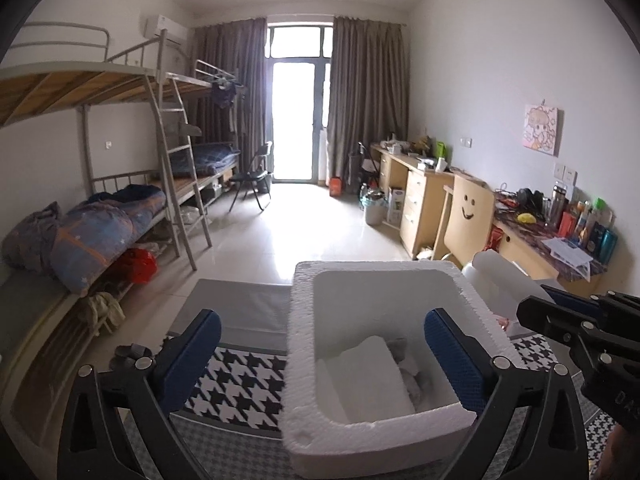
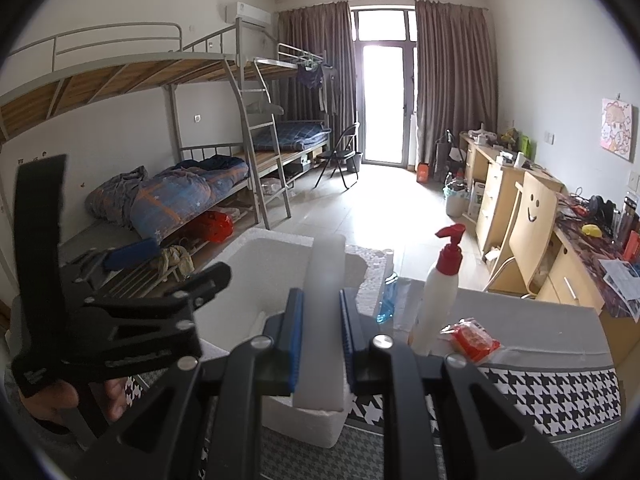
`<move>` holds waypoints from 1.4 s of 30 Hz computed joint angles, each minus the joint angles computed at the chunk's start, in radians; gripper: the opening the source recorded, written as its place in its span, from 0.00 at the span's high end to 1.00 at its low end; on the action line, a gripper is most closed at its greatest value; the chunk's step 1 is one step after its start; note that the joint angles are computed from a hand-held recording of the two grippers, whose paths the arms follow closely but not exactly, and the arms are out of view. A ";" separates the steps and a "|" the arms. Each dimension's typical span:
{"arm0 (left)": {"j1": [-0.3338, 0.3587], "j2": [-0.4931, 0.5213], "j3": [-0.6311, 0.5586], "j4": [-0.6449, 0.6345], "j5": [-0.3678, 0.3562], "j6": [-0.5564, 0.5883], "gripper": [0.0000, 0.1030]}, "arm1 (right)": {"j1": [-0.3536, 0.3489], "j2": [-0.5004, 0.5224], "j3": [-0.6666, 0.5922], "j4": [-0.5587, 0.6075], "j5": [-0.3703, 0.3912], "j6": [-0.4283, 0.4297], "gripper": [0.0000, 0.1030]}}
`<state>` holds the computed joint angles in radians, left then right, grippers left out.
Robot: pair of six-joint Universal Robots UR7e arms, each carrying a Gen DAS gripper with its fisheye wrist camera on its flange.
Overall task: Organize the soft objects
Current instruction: 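Lower right tool into foam box and open it to drop foam stick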
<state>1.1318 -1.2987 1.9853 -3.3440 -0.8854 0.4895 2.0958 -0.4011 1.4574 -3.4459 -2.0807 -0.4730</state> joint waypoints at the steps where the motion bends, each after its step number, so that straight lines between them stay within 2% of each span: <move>1: 0.001 0.000 0.002 -0.006 0.004 0.005 0.01 | 0.001 0.002 -0.003 0.003 0.001 0.001 0.79; 4: 0.002 -0.002 0.008 -0.010 0.021 0.011 0.01 | 0.001 0.006 -0.013 0.018 0.006 0.001 0.79; 17: 0.020 -0.036 0.060 -0.069 0.006 0.057 0.01 | -0.002 0.026 -0.060 0.089 0.012 0.018 0.79; 33: 0.048 -0.064 0.098 -0.063 -0.044 0.042 0.01 | -0.008 0.053 -0.106 0.139 -0.008 0.040 0.79; 36: 0.050 -0.069 0.102 -0.058 -0.055 0.041 0.01 | -0.007 0.063 -0.125 0.166 -0.025 0.056 0.75; 38: 0.050 -0.069 0.099 -0.047 -0.049 0.035 0.01 | -0.008 0.065 -0.131 0.179 -0.029 0.068 0.62; 39: 0.051 -0.066 0.097 -0.050 -0.046 0.040 0.01 | -0.008 0.065 -0.129 0.171 -0.029 0.066 0.47; 40: 0.050 -0.061 0.097 -0.059 -0.040 0.047 0.01 | -0.008 0.064 -0.124 0.157 -0.026 0.062 0.36; 42: 0.047 -0.050 0.095 -0.078 -0.021 0.053 0.01 | -0.007 0.059 -0.110 0.128 -0.020 0.054 0.34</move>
<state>1.1789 -1.3490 2.0799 -3.4220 -0.9062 0.5421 2.0891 -0.3426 1.3475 -3.3174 -2.1009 -0.4193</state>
